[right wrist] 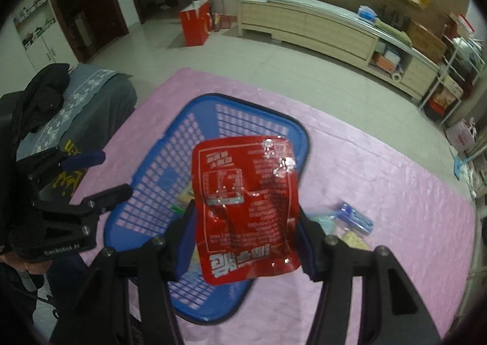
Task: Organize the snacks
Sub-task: 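Release the yellow pouch into the basket with the left while the right carries the red pouch over, then open the right gripper to drop the red pouch into the basket, then move both tools back toward the remaining snacks on the bed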
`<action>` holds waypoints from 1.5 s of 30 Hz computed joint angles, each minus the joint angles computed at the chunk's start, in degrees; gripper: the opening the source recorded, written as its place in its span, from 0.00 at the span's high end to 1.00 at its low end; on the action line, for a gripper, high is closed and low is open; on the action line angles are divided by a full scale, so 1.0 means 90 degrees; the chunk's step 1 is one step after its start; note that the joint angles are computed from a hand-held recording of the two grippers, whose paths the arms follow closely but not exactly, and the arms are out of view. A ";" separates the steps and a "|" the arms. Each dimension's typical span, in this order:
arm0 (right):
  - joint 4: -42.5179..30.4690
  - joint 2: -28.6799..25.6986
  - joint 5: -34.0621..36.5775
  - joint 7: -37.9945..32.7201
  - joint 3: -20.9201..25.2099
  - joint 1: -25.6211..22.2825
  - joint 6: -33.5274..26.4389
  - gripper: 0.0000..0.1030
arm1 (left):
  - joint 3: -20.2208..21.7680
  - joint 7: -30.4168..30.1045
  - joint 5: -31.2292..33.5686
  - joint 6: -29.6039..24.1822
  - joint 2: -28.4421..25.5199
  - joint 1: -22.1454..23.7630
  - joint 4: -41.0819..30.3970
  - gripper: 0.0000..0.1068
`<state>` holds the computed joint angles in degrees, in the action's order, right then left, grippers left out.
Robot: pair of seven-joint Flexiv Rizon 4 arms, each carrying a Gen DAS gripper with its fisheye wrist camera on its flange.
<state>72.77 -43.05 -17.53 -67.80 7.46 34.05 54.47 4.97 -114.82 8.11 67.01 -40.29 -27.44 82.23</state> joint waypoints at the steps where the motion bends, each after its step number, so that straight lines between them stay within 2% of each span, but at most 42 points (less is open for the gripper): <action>1: -0.0087 -0.0056 -0.0001 -0.0019 0.0017 0.0023 -0.0052 0.40 | 0.0015 -0.0022 0.0014 0.0059 0.0031 0.0007 0.0064 0.39; 7: -0.0569 -0.0430 -0.0064 -0.0122 -0.0026 0.0199 -0.0301 0.43 | -0.0015 -0.0057 -0.0079 0.0363 0.0097 0.0113 0.0320 0.39; 12: -0.1159 -0.0805 0.0071 -0.0262 0.0033 0.0259 -0.0849 0.45 | 0.0004 0.0065 -0.0156 0.0483 0.0066 0.0146 0.0422 0.39; 21: -0.1797 -0.1207 -0.0078 -0.0037 -0.0343 0.0482 -0.1463 0.44 | -0.0100 0.0212 -0.0463 0.0671 -0.0134 0.0336 0.0468 0.39; 25: -0.1769 -0.1220 -0.0255 -0.0023 -0.0431 0.0530 -0.1447 0.37 | -0.0125 0.0261 -0.0582 0.0786 -0.0125 0.0330 0.0551 0.39; 27: -0.1781 -0.1220 -0.0305 0.0015 -0.0461 0.0543 -0.1523 0.26 | -0.0112 0.0269 -0.0621 0.0819 -0.0125 0.0307 0.0554 0.39; 28: -0.1695 -0.1176 -0.0324 0.0027 -0.0465 0.0542 -0.1456 0.20 | -0.0118 0.0282 -0.0638 0.0849 -0.0118 0.0304 0.0569 0.39; 29: -0.1518 -0.1080 -0.0363 0.0070 -0.0487 0.0550 -0.1317 0.19 | -0.0122 0.0304 -0.0651 0.0881 -0.0100 0.0308 0.0606 0.39; 33: -0.1103 -0.0806 -0.0451 0.0032 -0.0432 0.0512 -0.1193 0.18 | 0.0004 0.0274 -0.0596 0.0814 -0.0032 0.0150 0.0592 0.39; 39: -0.0123 -0.0136 -0.0539 0.0326 -0.0383 0.0392 -0.0592 0.18 | 0.0097 0.0103 -0.0462 0.0724 0.0116 -0.0086 0.0568 0.39; 42: 0.0508 0.0299 -0.0665 0.0522 -0.0387 0.0306 -0.0227 0.18 | 0.0253 -0.0071 -0.0226 0.0593 0.0185 -0.0316 0.0446 0.34; 45: 0.1103 0.0713 -0.0839 0.0748 -0.0408 0.0196 0.0106 0.18 | 0.0374 -0.0353 0.0023 0.0590 0.0251 -0.0537 0.0317 0.33</action>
